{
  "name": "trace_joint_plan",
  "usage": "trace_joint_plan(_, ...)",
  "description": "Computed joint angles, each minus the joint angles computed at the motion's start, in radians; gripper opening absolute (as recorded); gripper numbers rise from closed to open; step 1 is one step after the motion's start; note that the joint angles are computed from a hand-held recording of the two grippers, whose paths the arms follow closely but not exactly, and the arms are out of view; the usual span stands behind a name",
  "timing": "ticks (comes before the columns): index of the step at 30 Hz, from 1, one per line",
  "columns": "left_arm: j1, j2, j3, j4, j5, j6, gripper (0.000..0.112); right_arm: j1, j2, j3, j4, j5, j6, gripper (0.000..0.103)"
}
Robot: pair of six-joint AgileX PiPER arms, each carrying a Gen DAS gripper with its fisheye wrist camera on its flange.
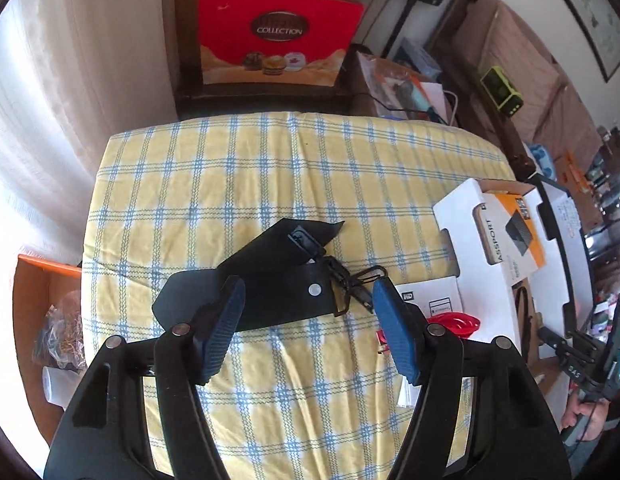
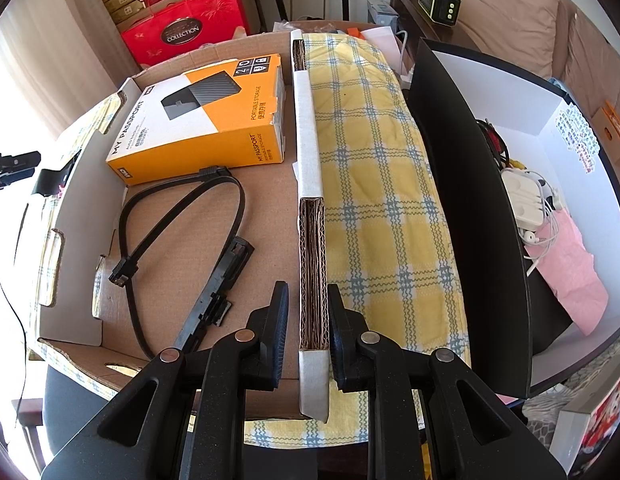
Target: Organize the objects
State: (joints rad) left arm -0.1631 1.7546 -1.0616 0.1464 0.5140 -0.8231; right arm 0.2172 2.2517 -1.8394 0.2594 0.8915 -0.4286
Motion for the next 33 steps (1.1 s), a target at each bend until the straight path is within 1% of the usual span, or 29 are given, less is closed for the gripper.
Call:
trace_joint_plan(3, 0.014, 0.012, 0.007, -0.055, -0.037, 0.066, 0.063, 0.000, 0.000, 0.000, 0.000, 0.000, 0.000, 0.019)
trace_joint_plan(5, 0.006, 0.025, -0.005, -0.071, -0.044, 0.105, 0.063, 0.000, 0.000, 0.000, 0.000, 0.000, 0.000, 0.019)
trace_joint_plan(9, -0.013, 0.079, -0.066, -0.076, -0.007, 0.151, 0.062, -0.001, 0.000, 0.001, 0.002, -0.001, 0.000, 0.019)
trace_joint_plan(13, -0.034, 0.143, -0.129, -0.055, 0.047, 0.151, 0.062, -0.002, 0.001, 0.000, 0.002, 0.001, -0.003, 0.019)
trace_joint_plan(17, -0.059, 0.182, -0.160, 0.021, 0.090, 0.100, 0.062, -0.005, 0.001, 0.002, 0.001, 0.000, -0.005, 0.019)
trace_joint_plan(20, -0.065, 0.199, -0.161, 0.048, 0.099, 0.075, 0.062, -0.006, 0.002, 0.001, 0.004, 0.001, -0.008, 0.019)
trace_joint_plan(23, -0.075, 0.205, -0.154, 0.083, 0.094, 0.052, 0.057, -0.006, 0.004, -0.002, 0.002, 0.002, -0.008, 0.019)
trace_joint_plan(24, -0.075, 0.200, -0.148, 0.077, 0.084, 0.064, 0.051, -0.006, 0.004, -0.002, 0.002, 0.002, -0.008, 0.019)
trace_joint_plan(25, -0.075, 0.196, -0.143, 0.067, 0.078, 0.079, 0.038, -0.006, 0.004, -0.002, 0.002, 0.002, -0.008, 0.019)
trace_joint_plan(27, -0.070, 0.190, -0.145, 0.033, 0.084, 0.112, 0.026, -0.006, 0.005, -0.003, 0.001, 0.003, -0.007, 0.019)
trace_joint_plan(30, -0.055, 0.177, -0.127, -0.019, 0.062, 0.156, 0.026, -0.004, 0.006, -0.006, -0.005, 0.003, -0.003, 0.019)
trace_joint_plan(32, -0.047, 0.156, -0.102, -0.035, 0.040, 0.153, 0.025, -0.004, 0.006, -0.007, -0.005, 0.003, -0.003, 0.019)
trace_joint_plan(33, -0.039, 0.139, -0.086, -0.055, 0.022, 0.164, 0.020, -0.005, 0.007, -0.008, -0.003, 0.004, -0.004, 0.019)
